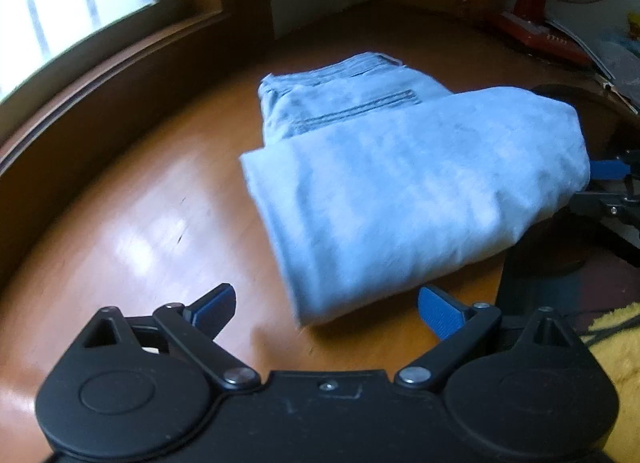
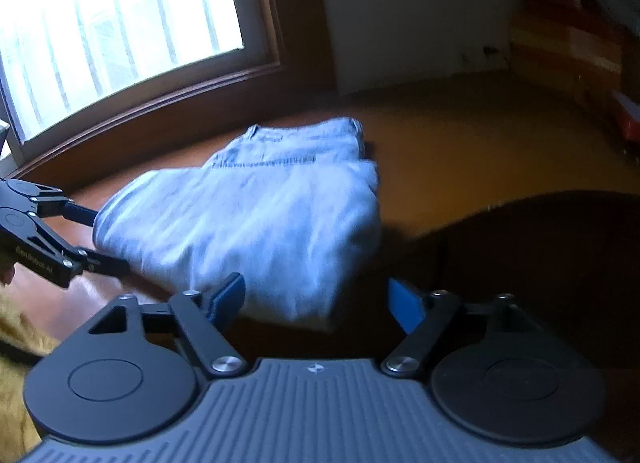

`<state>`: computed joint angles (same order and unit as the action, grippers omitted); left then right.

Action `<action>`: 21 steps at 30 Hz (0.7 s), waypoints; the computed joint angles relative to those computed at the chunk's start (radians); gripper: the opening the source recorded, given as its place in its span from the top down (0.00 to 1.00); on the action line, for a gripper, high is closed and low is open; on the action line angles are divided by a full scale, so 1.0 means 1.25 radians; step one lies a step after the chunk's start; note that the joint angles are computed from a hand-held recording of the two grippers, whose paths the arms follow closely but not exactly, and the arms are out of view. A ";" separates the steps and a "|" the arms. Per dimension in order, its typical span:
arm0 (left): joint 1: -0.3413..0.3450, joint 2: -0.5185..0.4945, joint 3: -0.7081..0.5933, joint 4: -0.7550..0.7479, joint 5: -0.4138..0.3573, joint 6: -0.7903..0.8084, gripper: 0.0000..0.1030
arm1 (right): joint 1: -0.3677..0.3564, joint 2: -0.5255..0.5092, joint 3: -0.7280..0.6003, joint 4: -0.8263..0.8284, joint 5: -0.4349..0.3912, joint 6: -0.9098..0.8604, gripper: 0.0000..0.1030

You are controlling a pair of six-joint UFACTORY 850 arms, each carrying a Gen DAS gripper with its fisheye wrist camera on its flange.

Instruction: Fold clothes

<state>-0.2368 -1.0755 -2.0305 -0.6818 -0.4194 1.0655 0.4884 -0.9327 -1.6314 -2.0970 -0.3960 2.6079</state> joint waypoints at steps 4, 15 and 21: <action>0.006 -0.013 -0.009 0.013 -0.004 -0.005 0.05 | -0.001 -0.016 -0.020 0.018 0.011 -0.019 0.21; 0.002 -0.044 -0.033 -0.195 -0.024 0.201 0.31 | 0.001 -0.094 -0.136 0.123 0.030 -0.183 0.21; 0.002 -0.033 -0.016 -0.267 -0.032 0.257 0.38 | 0.012 -0.109 -0.158 0.108 0.016 -0.215 0.39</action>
<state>-0.2346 -1.1170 -2.0511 -1.0154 -0.4589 1.3873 0.5035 -1.0685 -1.8295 -1.9617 -0.3766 2.3395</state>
